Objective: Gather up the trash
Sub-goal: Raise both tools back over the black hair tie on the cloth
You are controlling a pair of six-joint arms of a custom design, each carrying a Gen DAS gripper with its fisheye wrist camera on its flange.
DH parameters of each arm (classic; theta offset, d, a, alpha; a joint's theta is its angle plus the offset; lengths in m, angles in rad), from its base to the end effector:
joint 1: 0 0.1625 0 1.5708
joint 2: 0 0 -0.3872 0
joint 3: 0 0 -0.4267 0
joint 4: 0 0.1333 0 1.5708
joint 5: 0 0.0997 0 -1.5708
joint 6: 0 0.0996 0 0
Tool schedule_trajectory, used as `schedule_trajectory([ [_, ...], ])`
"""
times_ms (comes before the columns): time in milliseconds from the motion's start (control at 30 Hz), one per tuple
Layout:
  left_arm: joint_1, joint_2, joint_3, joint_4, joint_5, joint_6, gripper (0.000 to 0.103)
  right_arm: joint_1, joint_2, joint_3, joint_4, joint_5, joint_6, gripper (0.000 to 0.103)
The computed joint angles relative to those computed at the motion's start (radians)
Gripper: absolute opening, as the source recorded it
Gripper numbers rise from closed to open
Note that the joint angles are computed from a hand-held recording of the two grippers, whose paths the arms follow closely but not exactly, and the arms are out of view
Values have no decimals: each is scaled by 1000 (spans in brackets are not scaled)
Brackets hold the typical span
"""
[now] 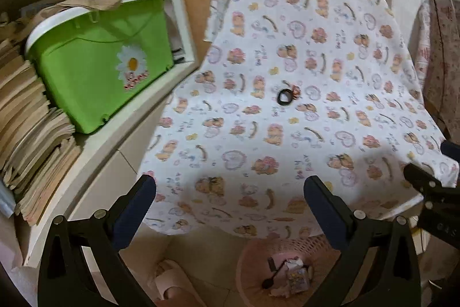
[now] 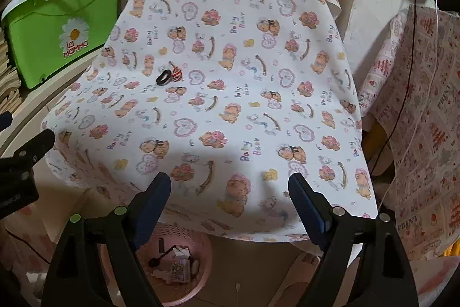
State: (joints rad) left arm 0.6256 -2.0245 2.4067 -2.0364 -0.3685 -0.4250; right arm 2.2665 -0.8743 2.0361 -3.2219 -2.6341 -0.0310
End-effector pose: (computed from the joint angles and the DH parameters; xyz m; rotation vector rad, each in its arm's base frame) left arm -0.1339 -0.3758 0.3239 0.4749 2.0149 -0.9648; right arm 0.3745 -0.3763 0.0721 0.4622 -2.0910 0.9066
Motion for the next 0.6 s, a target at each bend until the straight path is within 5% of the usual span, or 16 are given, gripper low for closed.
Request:
schedule_trajectory([
  [267,-59,27,-21,-103,7,71,102,19,-41,-13,-46,32,-32,85],
  [433,-66,88,-96,-204,-37,169,102,28,-60,-77,-68,27,-147,85],
  [600,-60,208,-142,-499,4,424,102,26,-65,-158,-95,47,-283,86],
])
